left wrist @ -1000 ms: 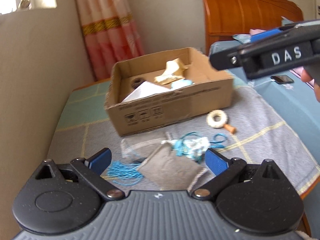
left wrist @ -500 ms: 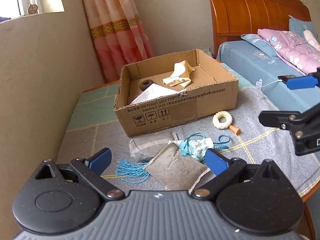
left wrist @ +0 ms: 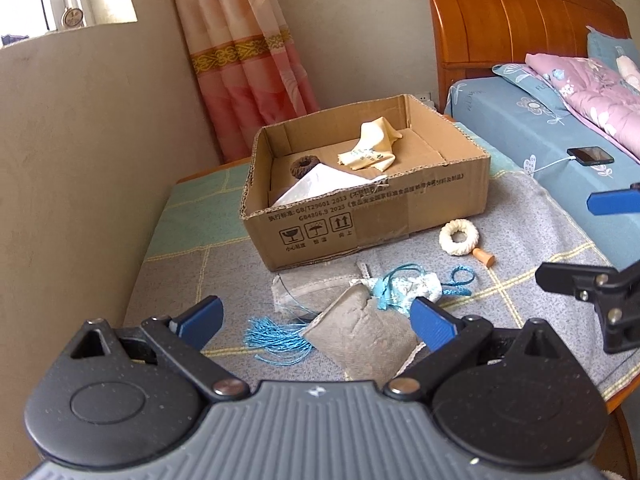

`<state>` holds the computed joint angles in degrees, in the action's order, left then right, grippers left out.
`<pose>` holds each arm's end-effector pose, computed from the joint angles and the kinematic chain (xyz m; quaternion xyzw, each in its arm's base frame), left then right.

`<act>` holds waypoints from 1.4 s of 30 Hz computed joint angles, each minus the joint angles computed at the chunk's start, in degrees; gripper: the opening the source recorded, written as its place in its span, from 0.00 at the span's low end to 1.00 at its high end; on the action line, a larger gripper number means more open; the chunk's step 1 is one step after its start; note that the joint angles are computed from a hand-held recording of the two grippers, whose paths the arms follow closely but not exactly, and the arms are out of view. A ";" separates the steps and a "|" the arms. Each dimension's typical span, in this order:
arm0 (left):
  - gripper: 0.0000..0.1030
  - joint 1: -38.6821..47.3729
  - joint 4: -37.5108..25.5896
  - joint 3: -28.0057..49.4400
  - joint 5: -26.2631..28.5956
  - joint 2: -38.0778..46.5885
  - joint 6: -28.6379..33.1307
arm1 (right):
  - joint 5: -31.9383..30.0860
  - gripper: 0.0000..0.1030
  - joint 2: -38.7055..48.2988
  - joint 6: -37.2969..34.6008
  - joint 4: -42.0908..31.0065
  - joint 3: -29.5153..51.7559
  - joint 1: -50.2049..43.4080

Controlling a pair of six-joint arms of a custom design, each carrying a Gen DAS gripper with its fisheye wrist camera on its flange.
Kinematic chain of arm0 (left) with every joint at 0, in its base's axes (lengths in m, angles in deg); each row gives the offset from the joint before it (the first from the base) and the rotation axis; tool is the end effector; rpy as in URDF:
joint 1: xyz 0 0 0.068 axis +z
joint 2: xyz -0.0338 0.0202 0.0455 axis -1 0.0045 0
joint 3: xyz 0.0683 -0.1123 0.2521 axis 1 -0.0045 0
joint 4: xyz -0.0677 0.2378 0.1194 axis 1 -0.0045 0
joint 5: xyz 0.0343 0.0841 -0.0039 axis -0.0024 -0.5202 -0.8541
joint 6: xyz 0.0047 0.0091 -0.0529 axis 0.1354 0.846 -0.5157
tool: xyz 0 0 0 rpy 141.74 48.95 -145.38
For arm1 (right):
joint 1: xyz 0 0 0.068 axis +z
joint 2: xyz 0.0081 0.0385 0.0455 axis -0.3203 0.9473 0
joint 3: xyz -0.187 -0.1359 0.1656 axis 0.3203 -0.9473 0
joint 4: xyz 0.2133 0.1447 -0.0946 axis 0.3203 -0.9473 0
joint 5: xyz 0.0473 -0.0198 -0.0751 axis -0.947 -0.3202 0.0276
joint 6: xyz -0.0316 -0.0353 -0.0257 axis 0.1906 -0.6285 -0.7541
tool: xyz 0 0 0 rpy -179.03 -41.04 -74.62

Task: Organize soft objects
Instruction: 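Move the left tool toward the grey pouch beside the blue sachet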

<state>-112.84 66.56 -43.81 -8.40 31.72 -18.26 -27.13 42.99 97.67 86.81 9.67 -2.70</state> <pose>0.2908 -0.1235 0.1158 0.2907 0.8596 -0.0243 0.4195 0.2067 0.0502 0.1027 0.0156 0.8939 -0.0036 0.4479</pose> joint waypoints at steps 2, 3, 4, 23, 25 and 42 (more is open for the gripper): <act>0.97 0.44 0.03 0.36 0.34 0.60 0.12 | -0.19 1.00 0.86 0.23 0.33 0.14 0.26; 0.97 0.73 0.10 0.56 0.68 0.95 0.29 | -0.16 1.00 1.29 0.43 0.36 0.32 0.41; 0.97 0.96 0.24 0.70 0.98 1.25 0.39 | -0.21 1.00 1.83 0.64 0.35 0.59 0.49; 0.97 8.00 -4.20 8.17 18.96 13.44 17.51 | 0.63 1.00 14.97 5.36 -3.34 7.38 1.98; 0.97 8.14 -5.23 9.13 20.06 14.70 19.07 | 0.23 1.00 16.62 5.88 -3.25 7.78 1.88; 0.97 7.49 -8.07 16.42 23.96 22.35 25.72 | 5.33 1.00 25.03 7.94 1.10 9.26 4.89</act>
